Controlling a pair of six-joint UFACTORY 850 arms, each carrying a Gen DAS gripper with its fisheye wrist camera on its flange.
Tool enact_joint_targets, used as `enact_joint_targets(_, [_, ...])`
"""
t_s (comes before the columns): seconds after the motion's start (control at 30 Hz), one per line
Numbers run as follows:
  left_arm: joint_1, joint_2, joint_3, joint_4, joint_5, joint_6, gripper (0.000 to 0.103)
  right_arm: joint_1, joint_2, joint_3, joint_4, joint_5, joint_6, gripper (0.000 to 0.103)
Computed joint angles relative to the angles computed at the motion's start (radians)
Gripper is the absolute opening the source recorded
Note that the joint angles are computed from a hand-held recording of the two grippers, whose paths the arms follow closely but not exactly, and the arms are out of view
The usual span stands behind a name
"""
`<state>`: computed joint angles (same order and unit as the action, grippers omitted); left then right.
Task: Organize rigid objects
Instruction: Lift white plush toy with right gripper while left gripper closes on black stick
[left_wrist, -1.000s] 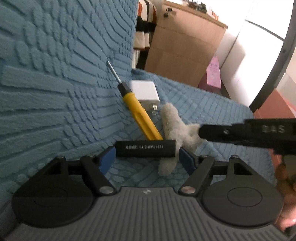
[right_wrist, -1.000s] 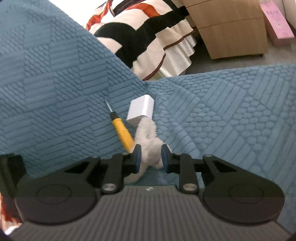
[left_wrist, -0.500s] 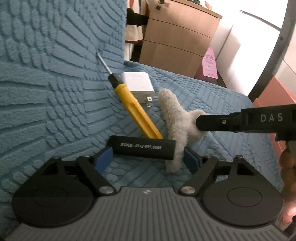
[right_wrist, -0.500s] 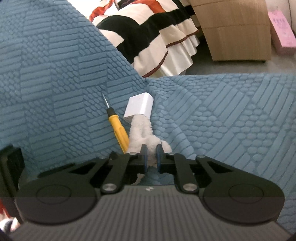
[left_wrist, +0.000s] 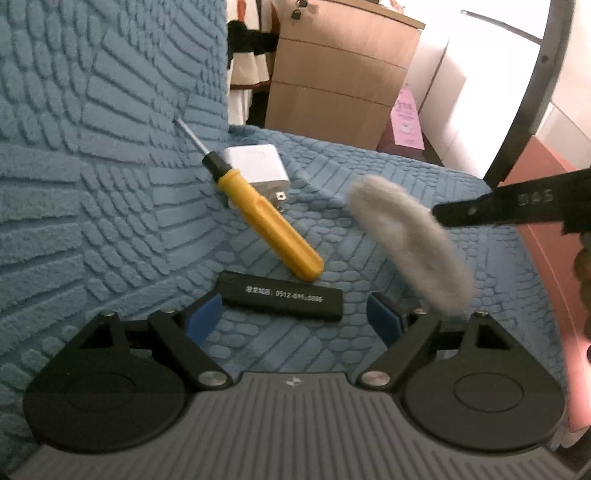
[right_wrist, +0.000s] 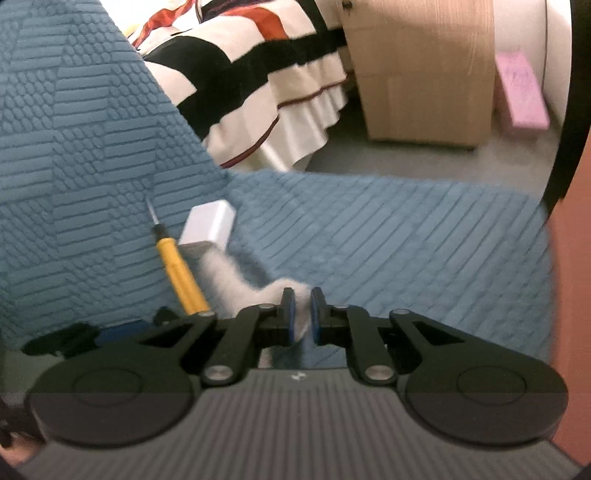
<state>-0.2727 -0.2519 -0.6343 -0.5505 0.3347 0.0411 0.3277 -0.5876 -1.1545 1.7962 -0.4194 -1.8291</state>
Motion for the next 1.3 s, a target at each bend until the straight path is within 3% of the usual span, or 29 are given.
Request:
enact_joint_targets(0.13, [-0.004,-0.019,-0.021,-0.110,-0.006,0.134,0.089,0.013,0.012,0.012,0.125,0.066,-0.188,0.011])
enact_joint_targets(0.3, [-0.018,-0.064,-0.070,-0.298,-0.009,0.419,0.089,-0.008,-0.008,-0.008,-0.048,-0.023,-0.022,0.014])
enact_joint_targets(0.37, [-0.023,-0.066,-0.069,-0.314,-0.003,0.455,0.089,-0.010,-0.007,-0.010,-0.112,-0.045,-0.008,0.016])
enact_joint_targets(0.43, [-0.020,-0.067,-0.072,-0.317,-0.007,0.467,0.089,-0.014,-0.009,-0.016,-0.181,-0.086,0.010,0.025])
enact_joint_targets(0.5, [-0.018,-0.067,-0.070,-0.310,-0.002,0.466,0.089,-0.017,-0.007,-0.014,-0.220,-0.120,0.008,0.050])
enact_joint_targets(0.57, [-0.016,-0.065,-0.069,-0.305,-0.004,0.461,0.089,-0.017,-0.001,-0.008,-0.236,-0.138,-0.009,0.057])
enact_joint_targets(0.7, [-0.012,-0.067,-0.070,-0.285,-0.007,0.445,0.089,-0.022,-0.005,-0.021,-0.332,-0.186,0.039,0.056])
enact_joint_targets(0.93, [-0.004,-0.077,-0.076,-0.244,-0.001,0.420,0.089,-0.004,-0.017,-0.021,-0.472,-0.130,0.119,0.054])
enact_joint_targets(1.03, [-0.013,-0.081,-0.088,-0.309,0.007,0.541,0.089,0.010,-0.005,0.009,-0.454,-0.105,0.068,0.032])
enact_joint_targets(1.07, [-0.021,-0.082,-0.092,-0.352,0.017,0.613,0.089,0.015,-0.001,0.016,-0.451,-0.093,0.049,0.019])
enact_joint_targets(1.17, [-0.040,-0.084,-0.094,-0.393,0.048,0.730,0.090,0.023,0.021,0.046,-0.407,-0.055,-0.013,0.017])
enact_joint_targets(1.3, [-0.013,-0.081,-0.097,-0.321,-0.003,0.649,0.092,0.015,0.040,0.062,-0.377,-0.037,0.001,0.016])
